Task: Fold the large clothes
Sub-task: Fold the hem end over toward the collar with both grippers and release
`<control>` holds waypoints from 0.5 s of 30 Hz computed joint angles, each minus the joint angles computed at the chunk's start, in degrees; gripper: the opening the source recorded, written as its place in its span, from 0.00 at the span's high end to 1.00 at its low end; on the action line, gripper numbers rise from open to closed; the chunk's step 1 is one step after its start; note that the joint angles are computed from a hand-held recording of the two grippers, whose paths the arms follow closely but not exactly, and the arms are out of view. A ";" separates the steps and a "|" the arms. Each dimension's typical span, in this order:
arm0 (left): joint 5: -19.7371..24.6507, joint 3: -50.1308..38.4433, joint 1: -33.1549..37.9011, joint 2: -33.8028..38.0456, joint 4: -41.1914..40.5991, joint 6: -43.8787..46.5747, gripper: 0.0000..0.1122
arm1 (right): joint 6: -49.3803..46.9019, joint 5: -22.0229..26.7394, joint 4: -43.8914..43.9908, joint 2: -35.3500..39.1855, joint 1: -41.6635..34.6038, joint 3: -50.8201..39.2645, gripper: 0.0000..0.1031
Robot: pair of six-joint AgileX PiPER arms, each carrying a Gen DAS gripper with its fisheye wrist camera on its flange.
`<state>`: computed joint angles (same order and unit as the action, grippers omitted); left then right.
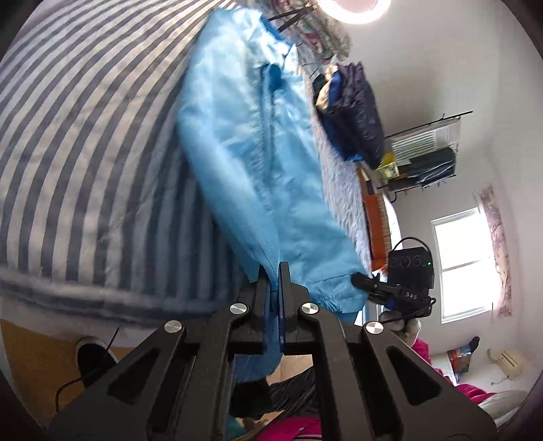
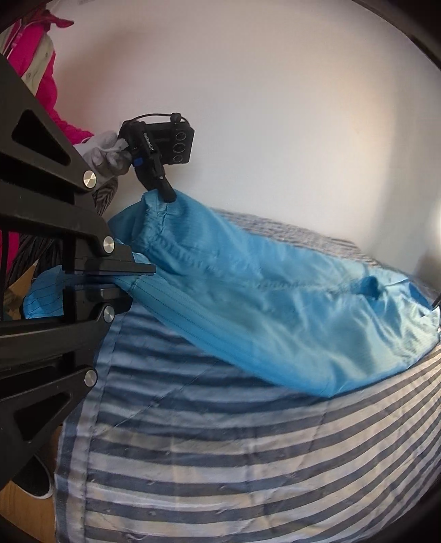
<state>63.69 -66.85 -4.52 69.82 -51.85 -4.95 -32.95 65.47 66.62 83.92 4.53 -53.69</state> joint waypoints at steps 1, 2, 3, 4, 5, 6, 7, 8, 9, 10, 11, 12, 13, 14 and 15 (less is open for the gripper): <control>-0.03 -1.52 -0.09 0.86 0.16 -0.16 1.00 | 0.86 -0.26 0.27 0.57 0.32 -1.44 0.99; -0.01 -3.26 -0.01 1.94 0.08 -0.16 1.00 | 1.57 -0.96 0.54 1.00 1.13 -2.51 0.99; -0.07 -5.02 0.00 3.06 0.25 -0.48 1.00 | 2.14 -1.34 0.59 1.60 1.51 -3.96 0.99; -0.29 -6.61 -0.16 4.08 0.56 -0.82 1.00 | 2.83 -1.82 0.58 2.23 1.87 -5.53 0.99; -0.54 -8.65 -0.42 5.40 0.97 -1.12 1.00 | 3.29 -1.85 0.53 2.72 1.84 -6.71 0.99; -0.72 -10.73 -0.55 6.77 1.60 -1.55 1.00 | 3.92 -1.99 0.50 3.64 1.83 -8.46 0.99; -0.73 -12.36 -0.47 7.85 2.06 -1.98 1.00 | 4.25 -1.92 0.47 4.71 1.50 -10.17 0.99; -0.53 -13.73 -0.01 8.89 1.83 -1.87 1.00 | 4.98 -2.02 0.23 5.62 1.45 -11.89 0.99; -0.52 -16.22 0.34 10.80 1.82 -2.12 1.00 | 5.84 -2.32 0.01 6.76 1.42 -13.92 0.99; -0.60 -17.72 0.44 11.98 2.28 -2.43 1.00 | 6.98 -2.52 -0.41 8.06 1.28 -16.36 0.99; -0.52 -19.56 0.59 13.27 2.90 -2.74 1.00 | 7.87 -2.80 -0.84 9.06 1.19 -18.14 0.99; -0.39 -22.66 0.70 15.51 3.93 -3.48 1.00 | 8.95 -3.05 -1.28 10.21 1.13 -20.14 0.99; -0.24 -24.86 0.77 17.09 4.80 -4.02 1.00 | 10.36 -3.27 -1.85 12.00 0.94 -22.98 0.99; 0.00 -27.56 0.77 19.04 5.84 -4.60 1.00 | 11.13 -2.99 -2.17 13.39 0.35 -25.08 0.99; 0.28 -30.40 0.73 21.14 6.95 -5.21 1.00 | 12.43 -3.18 -2.68 15.21 0.30 -27.82 0.99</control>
